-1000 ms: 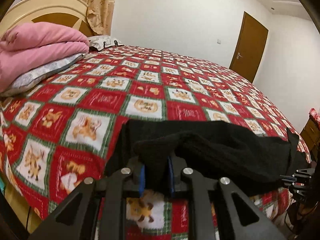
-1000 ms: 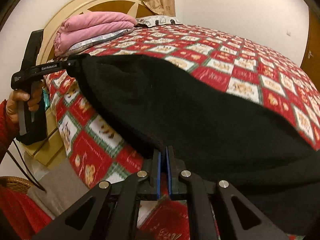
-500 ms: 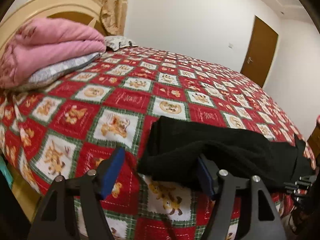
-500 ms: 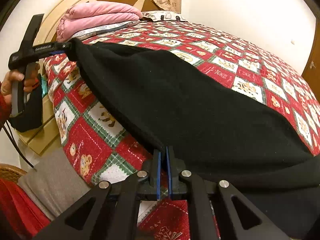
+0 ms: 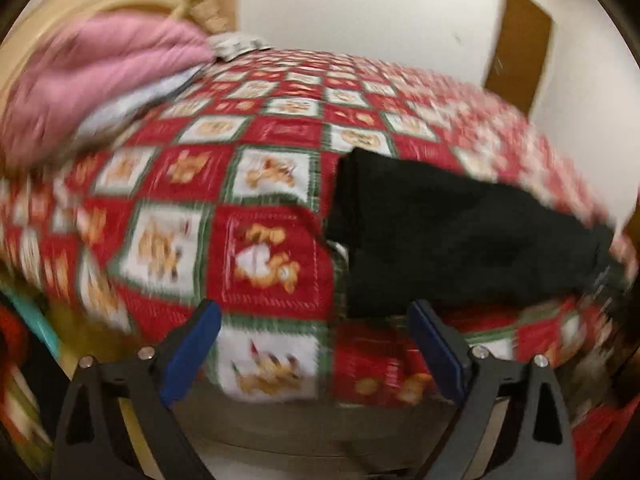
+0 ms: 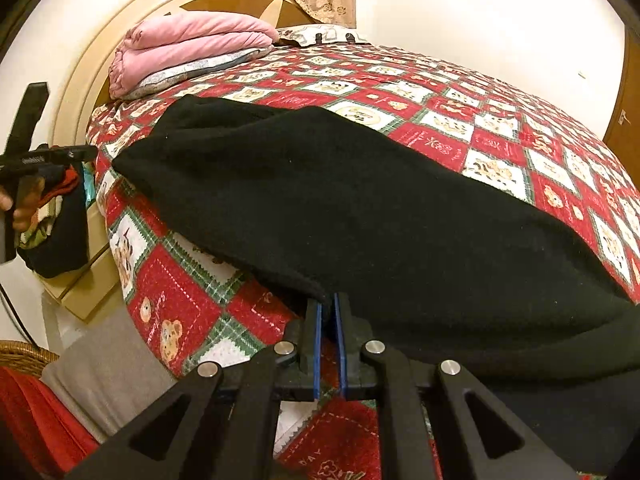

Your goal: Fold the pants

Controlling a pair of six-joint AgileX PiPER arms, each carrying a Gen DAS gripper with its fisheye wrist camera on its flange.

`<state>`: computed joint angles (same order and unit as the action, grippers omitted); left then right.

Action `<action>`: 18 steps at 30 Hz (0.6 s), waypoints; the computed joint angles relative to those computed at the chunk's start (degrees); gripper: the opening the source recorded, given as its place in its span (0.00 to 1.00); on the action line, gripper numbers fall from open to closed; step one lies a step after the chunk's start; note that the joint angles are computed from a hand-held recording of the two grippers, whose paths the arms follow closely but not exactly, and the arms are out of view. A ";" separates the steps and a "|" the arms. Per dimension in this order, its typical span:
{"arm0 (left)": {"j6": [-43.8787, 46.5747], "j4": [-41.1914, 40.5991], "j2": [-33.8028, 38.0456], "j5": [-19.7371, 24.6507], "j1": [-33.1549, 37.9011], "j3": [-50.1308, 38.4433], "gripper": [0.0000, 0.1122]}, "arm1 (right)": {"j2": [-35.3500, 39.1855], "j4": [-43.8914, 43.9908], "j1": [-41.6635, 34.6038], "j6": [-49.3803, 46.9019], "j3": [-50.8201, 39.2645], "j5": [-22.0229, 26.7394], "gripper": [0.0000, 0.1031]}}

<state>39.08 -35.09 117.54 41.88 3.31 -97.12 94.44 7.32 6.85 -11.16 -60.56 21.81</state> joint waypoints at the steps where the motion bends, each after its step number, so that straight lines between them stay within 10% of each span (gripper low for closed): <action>1: -2.03 -3.73 -0.02 2.60 1.08 0.24 0.83 | 0.02 0.12 -0.03 -0.13 -0.02 0.03 0.07; 7: -9.11 -13.81 2.14 7.41 -0.46 0.31 0.65 | 0.12 0.62 -0.22 -0.51 0.13 -0.41 0.07; 15: -22.07 -18.03 7.72 3.43 -3.44 -2.53 0.53 | 0.19 2.86 -0.70 -2.71 0.30 -1.01 0.07; 18: -21.38 -19.36 7.43 2.12 -3.46 -2.66 0.32 | 0.09 3.65 -0.74 -2.86 0.48 -1.14 0.07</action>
